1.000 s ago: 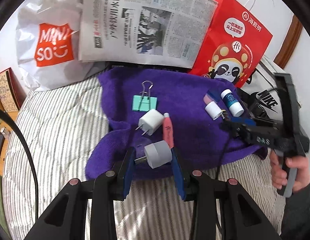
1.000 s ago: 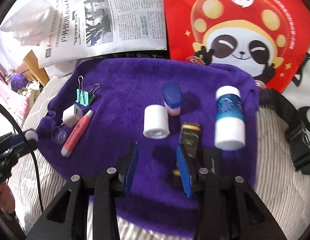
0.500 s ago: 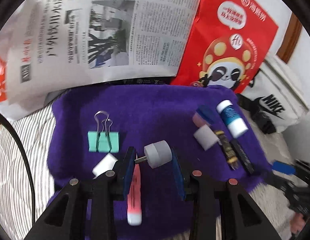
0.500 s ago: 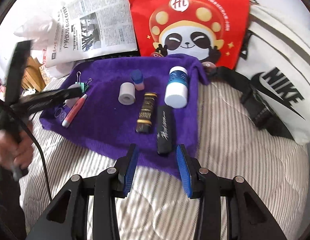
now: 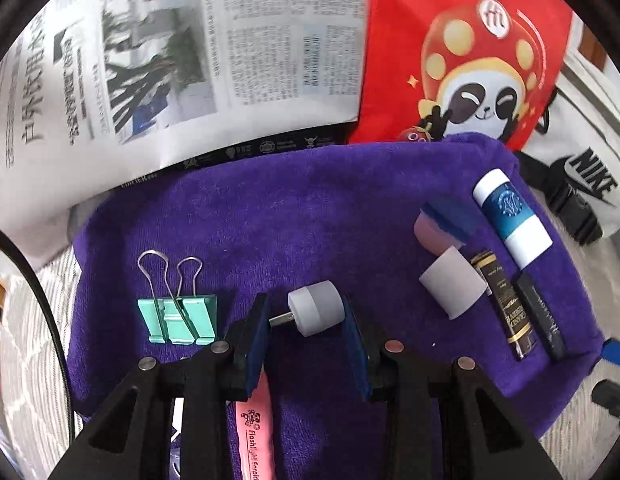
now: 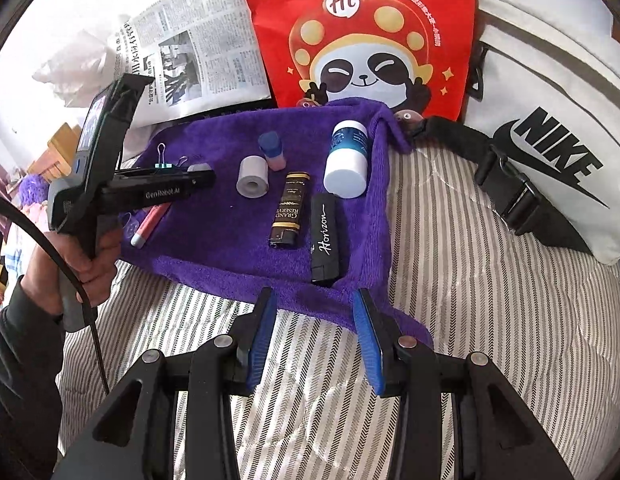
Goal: Organize rigid objects
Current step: 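Release the tape roll onto the towel from the right tool while the left tool lowers the white cap, then open the left tool to drop the white cap onto the towel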
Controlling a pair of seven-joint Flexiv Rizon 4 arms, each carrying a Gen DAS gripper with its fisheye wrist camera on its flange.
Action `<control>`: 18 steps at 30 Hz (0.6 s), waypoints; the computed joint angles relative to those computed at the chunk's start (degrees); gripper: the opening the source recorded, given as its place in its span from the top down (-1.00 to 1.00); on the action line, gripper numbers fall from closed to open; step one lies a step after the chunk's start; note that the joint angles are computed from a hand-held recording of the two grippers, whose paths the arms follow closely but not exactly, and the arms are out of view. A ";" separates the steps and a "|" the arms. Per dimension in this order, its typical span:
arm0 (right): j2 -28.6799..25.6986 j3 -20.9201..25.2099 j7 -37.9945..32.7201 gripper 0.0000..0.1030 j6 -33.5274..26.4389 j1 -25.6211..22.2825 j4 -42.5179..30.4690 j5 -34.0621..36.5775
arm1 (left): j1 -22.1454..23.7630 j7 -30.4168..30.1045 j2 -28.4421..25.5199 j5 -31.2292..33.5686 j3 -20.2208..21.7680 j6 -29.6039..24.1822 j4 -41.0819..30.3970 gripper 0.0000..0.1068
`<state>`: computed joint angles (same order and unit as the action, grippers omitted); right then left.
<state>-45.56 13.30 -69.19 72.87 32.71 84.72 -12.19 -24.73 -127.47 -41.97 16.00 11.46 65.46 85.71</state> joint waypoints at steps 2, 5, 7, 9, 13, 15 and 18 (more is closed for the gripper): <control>-0.18 0.10 0.25 0.22 0.04 -0.07 -0.28 0.32 | 0.04 -0.04 -0.01 -0.21 -0.17 -0.53 -0.18 0.35; -0.11 -0.27 0.96 0.22 0.12 0.21 -0.19 0.44 | 0.67 0.58 0.34 -0.83 -1.04 -0.23 0.45 0.18; 0.30 -0.95 1.80 0.22 0.20 0.65 0.36 0.21 | 1.80 2.39 0.50 -1.91 -2.63 0.39 1.15 -0.06; 0.67 -1.50 2.83 0.19 0.13 0.97 0.87 0.00 | 0.98 2.75 0.31 -1.97 -2.24 -0.37 0.92 -0.18; 1.89 -3.86 6.40 0.15 0.72 2.28 2.81 -1.03 | 0.30 2.13 1.03 -2.22 -2.74 0.08 1.95 -0.19; 2.87 -5.36 8.83 0.14 1.11 3.07 4.19 -1.99 | 0.18 1.91 1.97 -2.94 -3.12 1.14 3.28 -0.19; 4.28 -6.18 11.69 0.08 1.99 3.28 6.07 -2.97 | -2.23 -0.46 4.25 -1.41 -1.17 0.95 4.97 -0.34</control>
<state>-41.28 7.12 -57.50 74.86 35.99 90.79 -15.16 -26.96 -127.93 -37.72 14.59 10.29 66.41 90.68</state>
